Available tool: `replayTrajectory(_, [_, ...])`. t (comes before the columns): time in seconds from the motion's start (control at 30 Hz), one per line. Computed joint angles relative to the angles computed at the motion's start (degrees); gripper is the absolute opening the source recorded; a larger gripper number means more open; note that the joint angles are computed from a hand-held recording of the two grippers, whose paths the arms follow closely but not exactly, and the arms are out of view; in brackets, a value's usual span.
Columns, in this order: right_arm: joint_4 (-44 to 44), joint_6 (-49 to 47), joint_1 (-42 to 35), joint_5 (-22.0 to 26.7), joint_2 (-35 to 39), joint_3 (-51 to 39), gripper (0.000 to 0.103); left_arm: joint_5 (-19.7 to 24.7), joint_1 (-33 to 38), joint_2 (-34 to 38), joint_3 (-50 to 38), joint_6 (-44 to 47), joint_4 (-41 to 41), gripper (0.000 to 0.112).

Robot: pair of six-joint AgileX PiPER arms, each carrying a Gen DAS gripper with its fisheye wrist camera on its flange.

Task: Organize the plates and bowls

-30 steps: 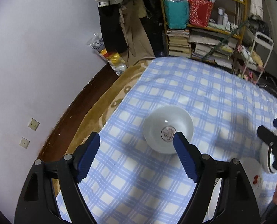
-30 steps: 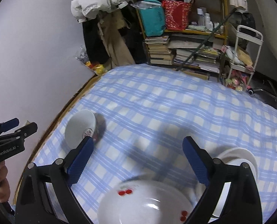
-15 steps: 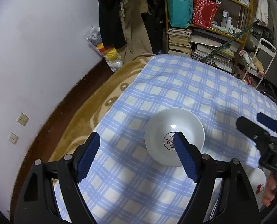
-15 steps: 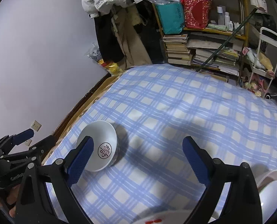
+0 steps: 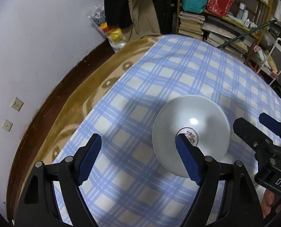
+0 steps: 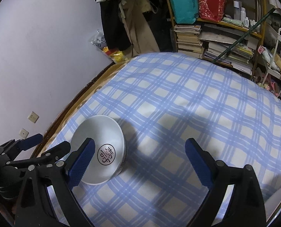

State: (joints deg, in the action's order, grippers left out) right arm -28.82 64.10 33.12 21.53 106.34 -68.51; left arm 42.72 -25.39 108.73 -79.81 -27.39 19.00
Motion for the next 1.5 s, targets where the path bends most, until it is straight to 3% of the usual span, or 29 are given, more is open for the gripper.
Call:
replayTrajectory(0.1, [1.88, -1.51, -0.42, -1.08, 1.12, -0.37, 0.098, -0.12, 0.58, 1.22, -0.06, 0.42, -1.36, 0.08])
replayTrajectory(0.2, [4.08, -2.49, -0.65, -2.02, 2.37, -0.34, 0.09, -0.39, 0.81, 2.32, -0.04, 0.2, -1.87, 0.08])
replayTrajectory(0.27, [6.5, -3.95, -0.93, -2.35, 3.36, -0.65, 0.085, -1.5, 1.11, 2.35, 0.6, 1.1, -3.07, 0.067])
replayTrajectory(0.3, [7.76, -4.7, -1.03, -2.07, 4.08, -1.1, 0.082, -1.6, 1.31, 2.57, 0.48, 2.12, -4.13, 0.054])
replayTrajectory(0.37, [11.01, -7.48, -1.27, -0.93, 5.75, -2.54, 0.066, -1.42, 1.64, 3.36, -0.08, 3.46, -5.72, 0.041])
replayTrajectory(0.43, [13.92, -9.85, -1.59, -0.84, 7.0, -3.27, 0.062, -2.18, 1.95, 4.05, -0.39, 4.3, -7.0, 0.033])
replayTrajectory(0.6, [28.76, -22.34, -3.18, -3.46, 8.7, -3.17, 0.041, -3.3, 3.19, 6.68, -1.85, 11.46, -14.85, 0.025])
replayTrajectory(0.7, [32.06, -25.76, -3.31, -2.72, 9.54, -4.17, 0.022, -5.6, 4.7, 6.29, -0.53, 17.3, -23.01, 0.017])
replayTrajectory(0.77, [34.67, -28.51, -3.37, -2.84, 9.7, -4.39, 0.011, -6.18, 4.67, 5.78, 0.05, 18.3, -23.85, 0.012])
replayTrajectory(1.03, [29.93, -23.36, -1.67, -2.34, 7.88, -3.04, 0.008, -10.36, 3.15, 2.86, 4.28, 14.22, -21.85, 0.009])
replayTrajectory(1.33, [24.0, -16.73, -1.76, -2.78, 1.07, 3.81, 0.008, -8.93, -2.29, -0.95, 6.61, 11.13, -16.8, 0.01])
replayTrajectory(1.5, [25.54, -17.55, -2.94, -3.97, -4.62, 9.87, 0.008, -7.75, -6.38, -3.6, 8.24, 7.91, -13.33, 0.01])
